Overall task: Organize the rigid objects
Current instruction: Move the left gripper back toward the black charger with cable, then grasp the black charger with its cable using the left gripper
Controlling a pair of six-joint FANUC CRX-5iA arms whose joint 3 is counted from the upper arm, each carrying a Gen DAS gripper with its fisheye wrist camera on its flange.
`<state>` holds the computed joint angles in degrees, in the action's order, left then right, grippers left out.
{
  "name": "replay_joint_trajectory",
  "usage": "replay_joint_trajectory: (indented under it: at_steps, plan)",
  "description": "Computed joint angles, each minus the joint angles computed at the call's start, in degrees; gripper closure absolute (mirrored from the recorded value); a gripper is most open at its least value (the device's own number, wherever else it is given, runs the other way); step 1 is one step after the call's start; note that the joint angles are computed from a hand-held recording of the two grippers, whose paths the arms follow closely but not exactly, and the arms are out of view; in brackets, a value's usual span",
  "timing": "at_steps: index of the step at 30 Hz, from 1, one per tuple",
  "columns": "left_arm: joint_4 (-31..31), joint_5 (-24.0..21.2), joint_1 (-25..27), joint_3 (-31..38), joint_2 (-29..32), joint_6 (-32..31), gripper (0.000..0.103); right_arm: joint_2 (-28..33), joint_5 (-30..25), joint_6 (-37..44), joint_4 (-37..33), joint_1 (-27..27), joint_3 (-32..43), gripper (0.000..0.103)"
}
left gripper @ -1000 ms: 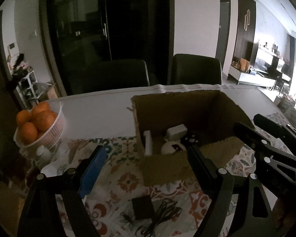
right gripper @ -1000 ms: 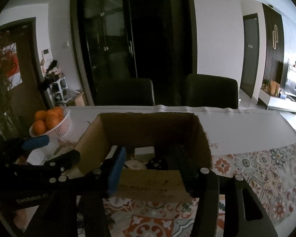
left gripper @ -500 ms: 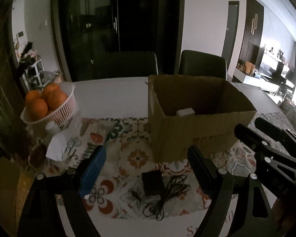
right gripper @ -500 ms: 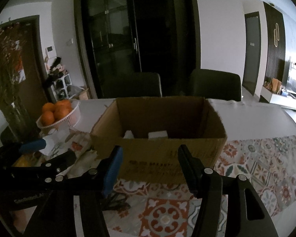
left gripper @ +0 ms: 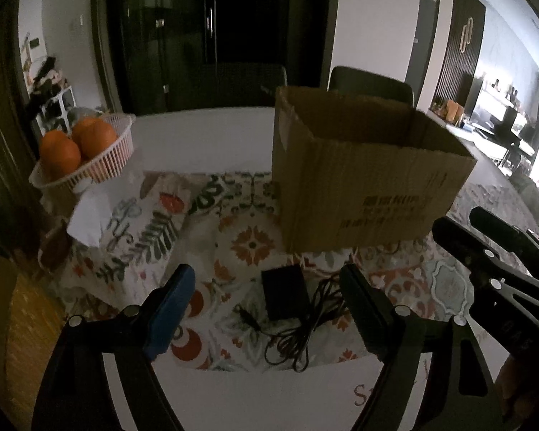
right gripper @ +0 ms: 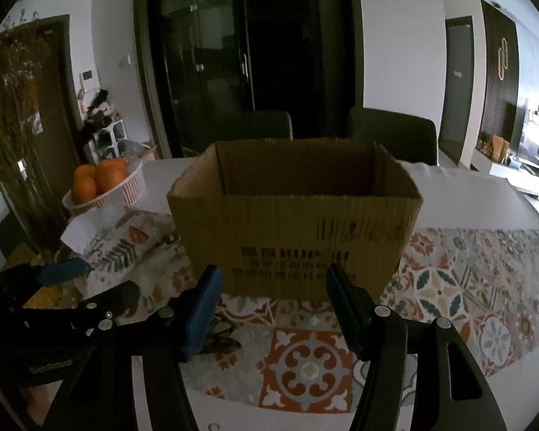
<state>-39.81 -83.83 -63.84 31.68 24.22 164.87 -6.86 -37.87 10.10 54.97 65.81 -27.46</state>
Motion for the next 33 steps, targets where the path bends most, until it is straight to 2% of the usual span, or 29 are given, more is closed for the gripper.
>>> replay_joint_trajectory:
  at_steps: [14, 33]
  plan:
    - [5.54, 4.71, 2.54, -4.58, 0.50, -0.06, 0.030, 2.20, 0.16, 0.76, -4.30, 0.48, -0.99, 0.042]
    - [9.89, 8.02, 6.10, -3.38, 4.02, -2.64, 0.045, 4.67, -0.76, 3.39, -9.78, -1.04, 0.39, 0.042]
